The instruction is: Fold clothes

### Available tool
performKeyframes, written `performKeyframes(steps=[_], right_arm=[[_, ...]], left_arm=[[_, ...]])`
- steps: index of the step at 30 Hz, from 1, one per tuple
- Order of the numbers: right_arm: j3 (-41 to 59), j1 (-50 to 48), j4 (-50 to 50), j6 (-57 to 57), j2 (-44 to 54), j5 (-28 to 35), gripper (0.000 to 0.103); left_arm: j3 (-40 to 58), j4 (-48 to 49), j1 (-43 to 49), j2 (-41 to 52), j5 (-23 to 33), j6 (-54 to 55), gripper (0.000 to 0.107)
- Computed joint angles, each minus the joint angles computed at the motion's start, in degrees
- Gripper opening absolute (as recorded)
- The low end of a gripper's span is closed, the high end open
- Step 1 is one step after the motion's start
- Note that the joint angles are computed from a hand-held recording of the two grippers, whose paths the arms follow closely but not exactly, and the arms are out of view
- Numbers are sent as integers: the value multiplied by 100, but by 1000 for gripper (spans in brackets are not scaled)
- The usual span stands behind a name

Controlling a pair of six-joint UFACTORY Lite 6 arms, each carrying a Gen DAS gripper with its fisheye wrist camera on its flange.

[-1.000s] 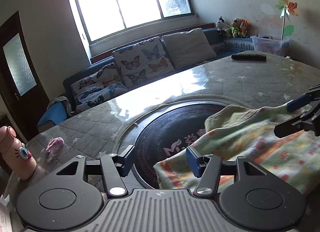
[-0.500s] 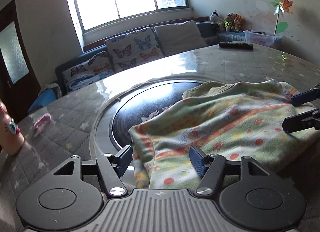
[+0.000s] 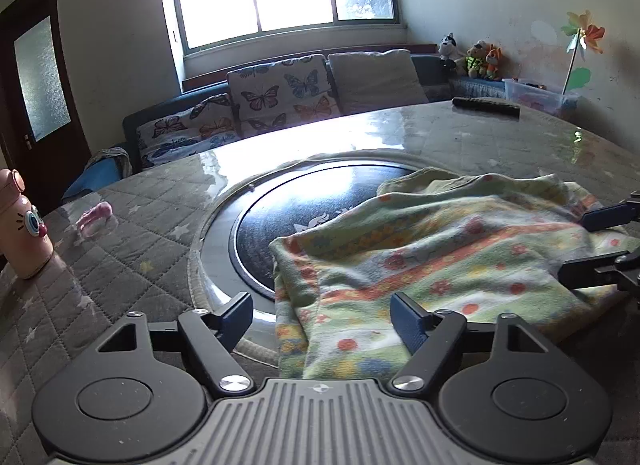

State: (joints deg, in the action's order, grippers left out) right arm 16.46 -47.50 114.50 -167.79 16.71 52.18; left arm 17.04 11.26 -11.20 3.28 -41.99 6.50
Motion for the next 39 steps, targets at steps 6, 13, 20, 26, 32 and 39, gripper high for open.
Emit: performKeyframes(steps=[6,13,20,26,32,39], right_arm=[[-417,-773,-1435,561,-504,114,103],[-555,-1593,-1975,153,-261,229,103],[-938,-1340,-1775,487,-1060,254,103],[-928,-577,-866,488,-1106,63,103],[-674,-988,-1252,458,-566,45,103],[-590,-489,-769,647,-930,109,103]], left_arm=[[-306,91,19,-399,-2,-63,95],[-269,2,60,-200,-76,-77,103],[-255,-57,29,-204,-47,-95,103],[-256,-33,4,-179,-80,-115,103],[-111,-106,121,-19,-31,-27,103],[492,-224,169,339,285,-10,103]])
